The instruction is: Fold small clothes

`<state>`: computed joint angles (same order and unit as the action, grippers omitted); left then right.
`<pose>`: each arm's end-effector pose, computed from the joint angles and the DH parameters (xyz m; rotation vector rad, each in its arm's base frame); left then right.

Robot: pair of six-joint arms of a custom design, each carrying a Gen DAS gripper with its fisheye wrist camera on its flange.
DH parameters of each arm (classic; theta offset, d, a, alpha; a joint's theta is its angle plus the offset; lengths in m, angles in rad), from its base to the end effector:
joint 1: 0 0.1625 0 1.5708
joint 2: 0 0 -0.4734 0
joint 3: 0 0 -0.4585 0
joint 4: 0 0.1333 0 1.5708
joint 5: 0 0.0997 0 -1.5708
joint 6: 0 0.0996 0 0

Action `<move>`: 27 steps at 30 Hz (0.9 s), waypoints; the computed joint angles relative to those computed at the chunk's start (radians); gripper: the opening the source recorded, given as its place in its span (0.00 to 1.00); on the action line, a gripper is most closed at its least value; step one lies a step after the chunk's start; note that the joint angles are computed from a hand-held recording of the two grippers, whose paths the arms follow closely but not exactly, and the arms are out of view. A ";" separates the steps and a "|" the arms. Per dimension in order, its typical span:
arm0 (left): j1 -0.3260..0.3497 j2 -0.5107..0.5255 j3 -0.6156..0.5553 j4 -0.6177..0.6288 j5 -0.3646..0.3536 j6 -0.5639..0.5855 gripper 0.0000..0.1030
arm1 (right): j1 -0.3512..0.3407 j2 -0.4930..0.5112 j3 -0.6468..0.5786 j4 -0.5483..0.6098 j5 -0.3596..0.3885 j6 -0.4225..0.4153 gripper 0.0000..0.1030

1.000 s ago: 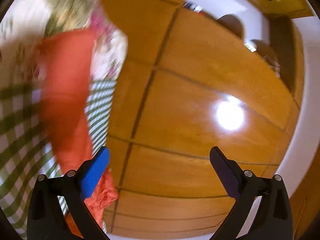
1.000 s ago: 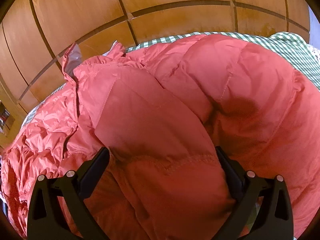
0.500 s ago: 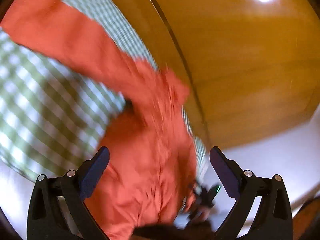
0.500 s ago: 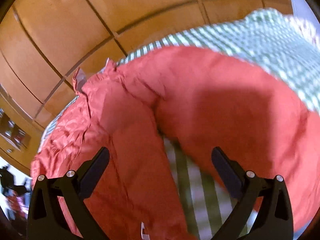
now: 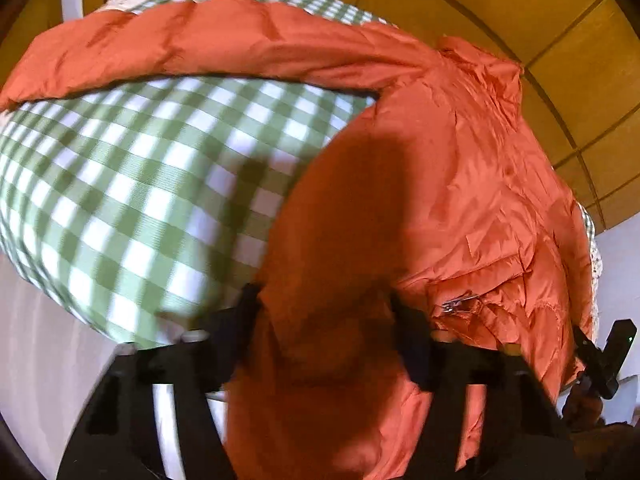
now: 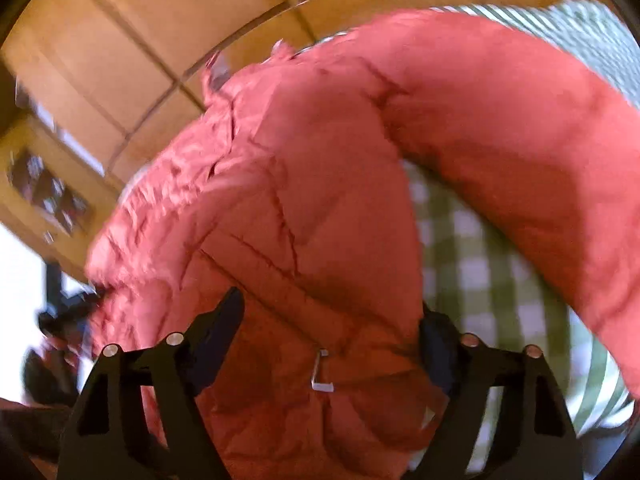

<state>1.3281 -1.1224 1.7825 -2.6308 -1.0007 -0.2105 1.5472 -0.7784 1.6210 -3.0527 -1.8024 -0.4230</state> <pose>0.0153 -0.7166 0.2695 -0.1122 2.5955 -0.6829 0.0920 -0.7825 0.1344 0.4290 -2.6377 0.7932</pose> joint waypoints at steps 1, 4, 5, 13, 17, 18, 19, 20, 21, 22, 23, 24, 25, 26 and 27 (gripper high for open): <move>0.006 -0.011 0.006 0.003 -0.014 0.005 0.36 | 0.007 0.011 -0.010 -0.008 -0.022 -0.030 0.51; 0.024 -0.044 0.025 0.025 -0.114 -0.003 0.18 | 0.031 0.037 -0.055 -0.016 -0.102 -0.125 0.26; 0.020 -0.047 0.031 0.047 -0.141 -0.002 0.14 | 0.037 0.040 -0.070 -0.019 -0.133 -0.149 0.25; -0.003 -0.065 0.096 0.148 -0.320 -0.009 0.14 | -0.020 -0.052 -0.071 0.134 -0.110 -0.080 0.46; -0.011 -0.059 0.070 0.086 -0.291 -0.033 0.48 | -0.076 -0.107 0.002 0.098 0.076 0.009 0.71; -0.026 -0.063 0.071 0.041 -0.255 -0.022 0.55 | -0.086 -0.109 -0.001 0.089 0.109 0.061 0.73; -0.037 -0.065 0.074 -0.004 -0.229 -0.009 0.67 | -0.111 -0.119 0.009 0.068 0.164 0.151 0.77; -0.049 -0.073 0.077 -0.061 -0.204 0.017 0.73 | -0.140 -0.126 0.017 0.044 0.225 0.251 0.79; -0.059 -0.063 0.068 -0.104 -0.199 0.038 0.75 | -0.161 -0.132 0.024 0.028 0.262 0.323 0.80; -0.066 -0.046 0.053 -0.137 -0.205 0.056 0.79 | -0.192 -0.136 0.025 0.010 0.313 0.426 0.80; -0.070 -0.029 0.035 -0.151 -0.210 0.065 0.82 | -0.217 -0.134 0.023 -0.014 0.375 0.503 0.79; -0.075 -0.003 0.010 -0.167 -0.216 0.080 0.83 | -0.235 -0.127 0.020 -0.059 0.432 0.580 0.79; -0.080 0.022 -0.013 -0.176 -0.218 0.093 0.88 | -0.246 -0.131 0.023 -0.101 0.448 0.628 0.80; -0.086 0.052 -0.037 -0.184 -0.213 0.101 0.89 | -0.250 -0.124 0.021 -0.161 0.433 0.676 0.80; -0.090 0.089 -0.067 -0.188 -0.212 0.112 0.89 | -0.251 -0.115 0.017 -0.223 0.402 0.734 0.80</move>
<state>1.2378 -1.0339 1.7158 -2.8189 -1.2130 -0.0981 1.2963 -0.8934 1.6383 -3.2759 -1.4007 0.3111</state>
